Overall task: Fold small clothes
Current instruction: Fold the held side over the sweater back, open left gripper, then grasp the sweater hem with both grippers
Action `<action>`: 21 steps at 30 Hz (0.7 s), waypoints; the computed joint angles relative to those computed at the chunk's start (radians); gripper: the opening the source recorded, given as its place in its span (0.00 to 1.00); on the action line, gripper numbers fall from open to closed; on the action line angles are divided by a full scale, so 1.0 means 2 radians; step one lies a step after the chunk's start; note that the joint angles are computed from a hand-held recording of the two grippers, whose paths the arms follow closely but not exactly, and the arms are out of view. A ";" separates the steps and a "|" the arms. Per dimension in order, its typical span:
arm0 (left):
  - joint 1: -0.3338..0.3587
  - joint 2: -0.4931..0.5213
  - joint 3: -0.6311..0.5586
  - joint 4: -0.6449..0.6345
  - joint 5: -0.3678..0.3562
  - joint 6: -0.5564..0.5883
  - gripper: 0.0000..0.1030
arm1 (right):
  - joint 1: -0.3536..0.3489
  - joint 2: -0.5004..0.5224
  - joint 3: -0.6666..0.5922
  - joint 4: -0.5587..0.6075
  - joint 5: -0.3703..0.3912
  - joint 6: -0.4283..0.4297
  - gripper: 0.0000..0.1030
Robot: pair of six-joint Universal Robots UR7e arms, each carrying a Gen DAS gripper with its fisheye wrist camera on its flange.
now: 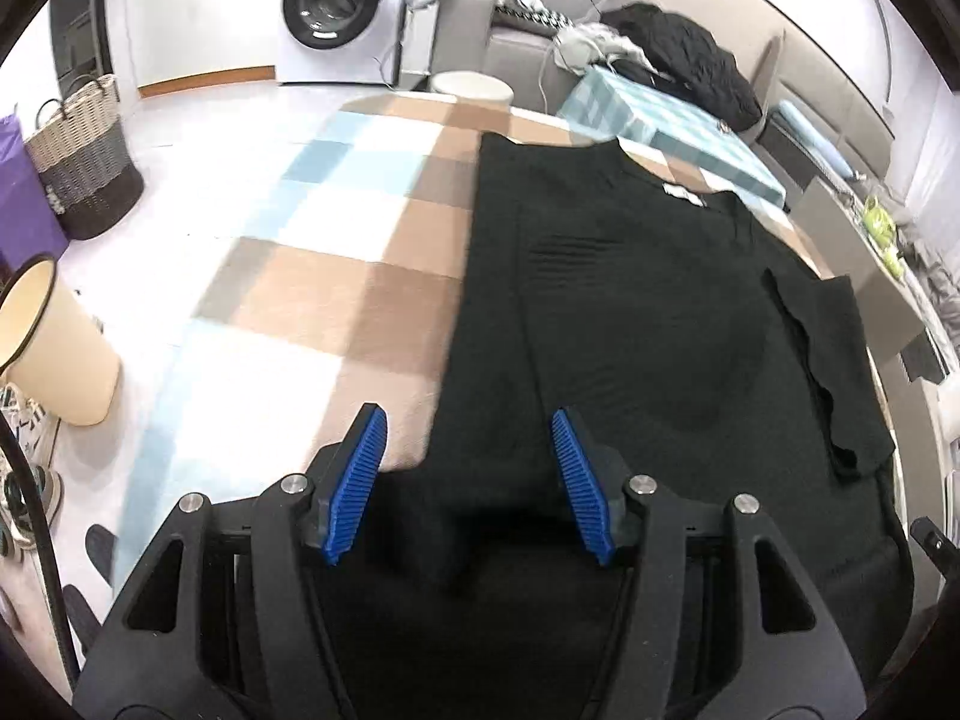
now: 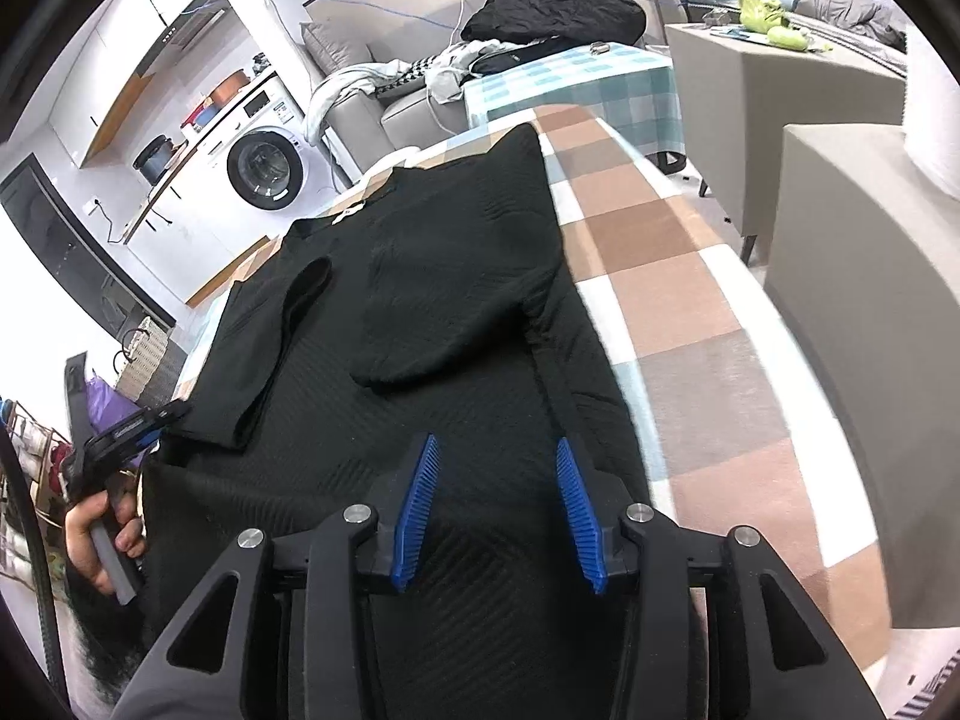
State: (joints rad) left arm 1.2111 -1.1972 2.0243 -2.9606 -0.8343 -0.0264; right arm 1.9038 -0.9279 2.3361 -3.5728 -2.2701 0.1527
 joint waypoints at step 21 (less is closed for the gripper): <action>-0.007 -0.210 0.196 0.055 0.003 -0.033 0.58 | 0.011 -0.032 0.134 -0.029 -0.001 0.032 0.51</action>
State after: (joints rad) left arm 1.1973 -1.6176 2.4168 -2.8507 -0.8293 -0.0915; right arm 1.9264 -0.9914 2.6034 -3.6313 -2.2715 0.2161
